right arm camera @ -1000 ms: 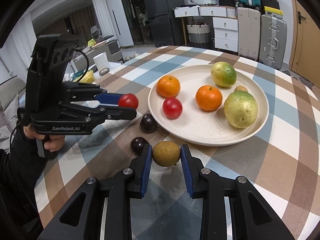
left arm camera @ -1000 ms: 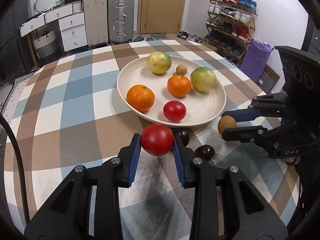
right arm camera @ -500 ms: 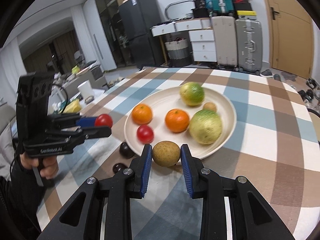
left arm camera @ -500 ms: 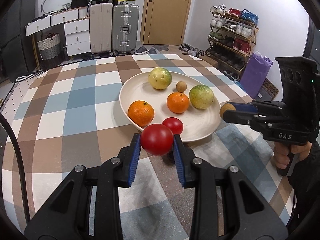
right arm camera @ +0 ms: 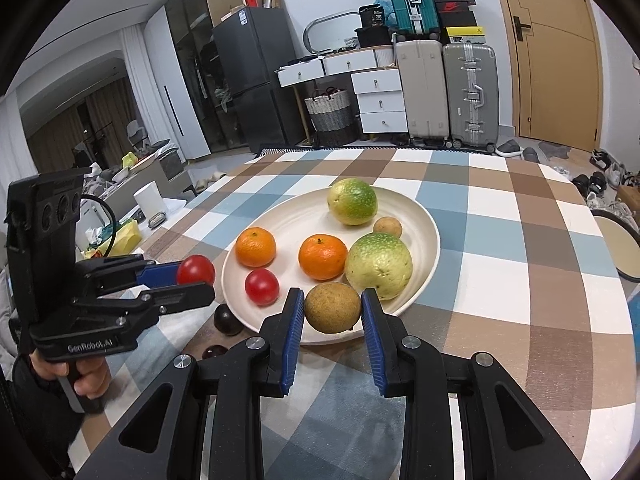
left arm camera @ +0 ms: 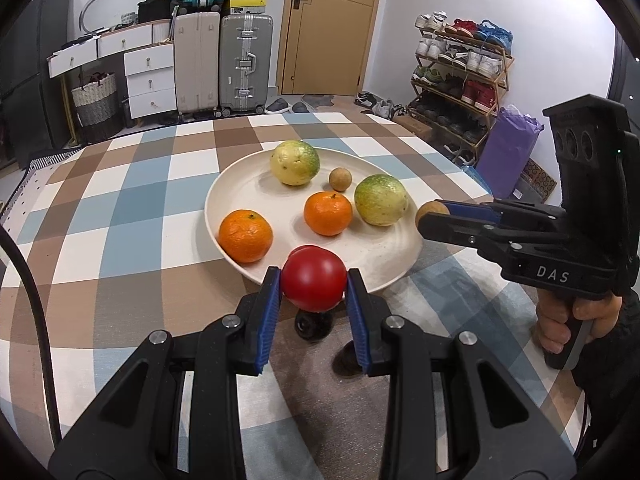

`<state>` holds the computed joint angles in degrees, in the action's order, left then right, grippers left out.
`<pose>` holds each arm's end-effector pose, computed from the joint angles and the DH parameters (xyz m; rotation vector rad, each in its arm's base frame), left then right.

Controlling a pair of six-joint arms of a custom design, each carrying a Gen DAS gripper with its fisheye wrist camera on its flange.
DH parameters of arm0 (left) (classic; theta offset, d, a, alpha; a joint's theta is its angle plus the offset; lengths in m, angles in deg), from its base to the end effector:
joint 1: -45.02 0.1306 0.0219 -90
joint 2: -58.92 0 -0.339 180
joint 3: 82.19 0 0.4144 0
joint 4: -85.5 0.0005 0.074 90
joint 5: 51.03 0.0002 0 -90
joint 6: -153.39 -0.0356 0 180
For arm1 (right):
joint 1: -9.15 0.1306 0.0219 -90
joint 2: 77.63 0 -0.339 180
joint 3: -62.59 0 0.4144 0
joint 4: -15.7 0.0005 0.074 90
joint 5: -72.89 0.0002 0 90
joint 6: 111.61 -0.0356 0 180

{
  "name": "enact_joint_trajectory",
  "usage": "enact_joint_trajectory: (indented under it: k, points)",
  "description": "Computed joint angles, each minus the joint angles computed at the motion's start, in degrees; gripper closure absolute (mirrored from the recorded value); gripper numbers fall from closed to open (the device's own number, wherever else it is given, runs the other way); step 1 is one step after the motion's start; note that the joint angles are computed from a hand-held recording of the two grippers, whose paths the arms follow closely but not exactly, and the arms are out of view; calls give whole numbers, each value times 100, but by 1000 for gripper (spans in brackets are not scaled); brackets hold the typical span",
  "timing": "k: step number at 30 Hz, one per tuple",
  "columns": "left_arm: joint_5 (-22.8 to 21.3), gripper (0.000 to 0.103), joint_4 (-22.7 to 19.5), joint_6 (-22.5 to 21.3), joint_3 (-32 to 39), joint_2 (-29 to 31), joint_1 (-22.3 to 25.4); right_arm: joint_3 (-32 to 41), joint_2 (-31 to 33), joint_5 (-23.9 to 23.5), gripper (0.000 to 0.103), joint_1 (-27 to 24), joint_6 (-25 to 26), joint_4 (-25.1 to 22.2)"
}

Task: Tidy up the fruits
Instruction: 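Carry the tomato and kiwi over the cream plate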

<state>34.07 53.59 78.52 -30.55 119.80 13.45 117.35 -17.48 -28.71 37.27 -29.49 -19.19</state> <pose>0.2980 -0.1802 0.2880 0.2855 2.2896 -0.3246 0.3044 0.1702 0.3152 -0.5144 2.2614 0.5555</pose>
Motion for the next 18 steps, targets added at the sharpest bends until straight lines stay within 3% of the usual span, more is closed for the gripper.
enact_joint_trajectory:
  k: [18]
  points:
    - [-109, 74, 153, 85, 311, 555, -248, 9, 88, 192, 73, 157, 23, 67]
